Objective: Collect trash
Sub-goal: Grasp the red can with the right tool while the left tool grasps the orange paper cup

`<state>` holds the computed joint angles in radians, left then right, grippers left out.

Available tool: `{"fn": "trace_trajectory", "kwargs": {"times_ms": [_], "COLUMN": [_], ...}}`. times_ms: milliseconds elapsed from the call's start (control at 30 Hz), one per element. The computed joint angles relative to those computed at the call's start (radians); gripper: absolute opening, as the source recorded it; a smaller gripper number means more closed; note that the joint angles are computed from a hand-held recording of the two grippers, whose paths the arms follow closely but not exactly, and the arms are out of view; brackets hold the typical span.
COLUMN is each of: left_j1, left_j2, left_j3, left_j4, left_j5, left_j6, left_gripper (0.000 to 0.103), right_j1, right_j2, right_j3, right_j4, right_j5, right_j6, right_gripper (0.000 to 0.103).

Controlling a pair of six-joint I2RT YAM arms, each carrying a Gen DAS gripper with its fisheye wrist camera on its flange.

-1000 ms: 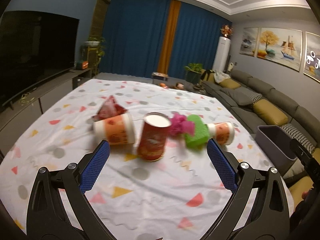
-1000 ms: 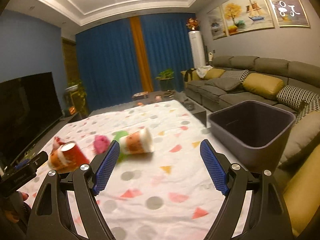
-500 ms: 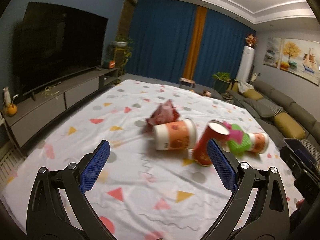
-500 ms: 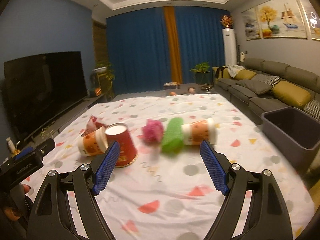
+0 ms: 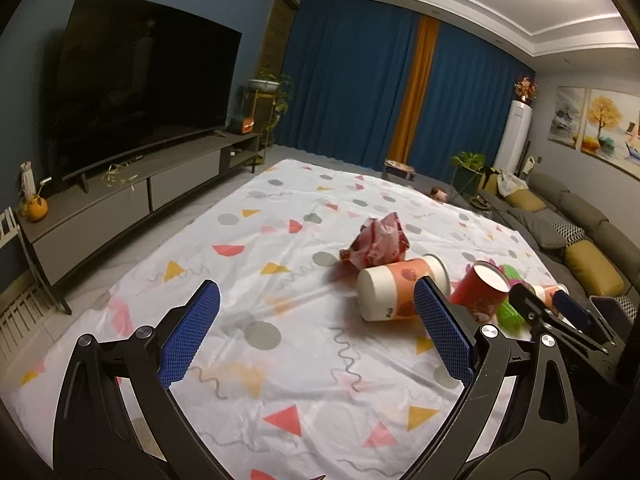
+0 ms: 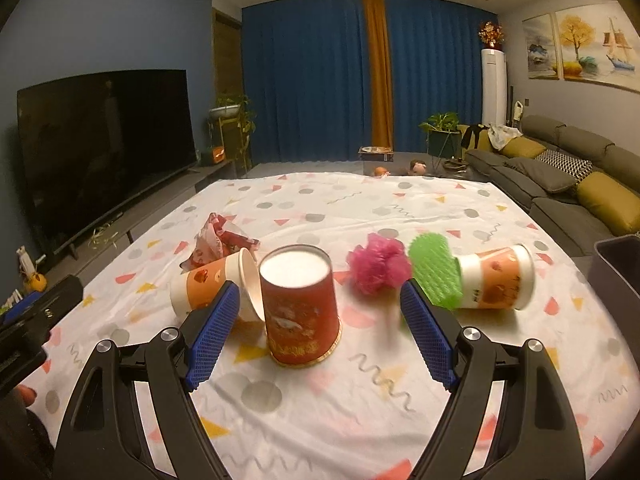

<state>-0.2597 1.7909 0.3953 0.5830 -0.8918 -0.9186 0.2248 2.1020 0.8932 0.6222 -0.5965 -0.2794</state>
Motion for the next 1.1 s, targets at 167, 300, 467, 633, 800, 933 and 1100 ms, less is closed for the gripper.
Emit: {"fn": "trace_trajectory", "kwargs": {"times_ms": [167,300,467,633,800,933,1100], "left_j1": [0.036,0.060,0.078,0.096,0.095,0.089,0.090], "left_j2": [0.021,0.036,0.059,0.077,0.092,0.102,0.128], "left_j3": [0.006,0.014,0.021,0.036,0.061,0.084,0.143], "left_j4": [0.040,0.064,0.085,0.090,0.076,0.062,0.035], "left_j5": [0.032,0.056,0.077,0.104,0.118,0.130,0.189], "left_j6": [0.036,0.058,0.068,0.076,0.086,0.092,0.086], "left_gripper": [0.096,0.096,0.096,0.096,0.096,0.096,0.096], "right_j1": [0.048,0.075,0.092,0.098,0.093,0.071,0.007], "right_j2": [0.046,0.076,0.110,0.127,0.137,0.127,0.094], "right_j3": [0.056,0.096,0.144,0.183,0.202,0.176,0.138], "right_j4": [-0.027,-0.045,-0.089,-0.140,-0.163,-0.126,-0.096], "right_j5": [0.050,0.077,0.091,0.092,0.077,0.069,0.028], "right_j6": [0.005,0.009,0.006,0.002,0.001,0.008,0.035], "right_gripper": [0.080,0.079,0.075,0.061,0.055,0.055,0.055]}}
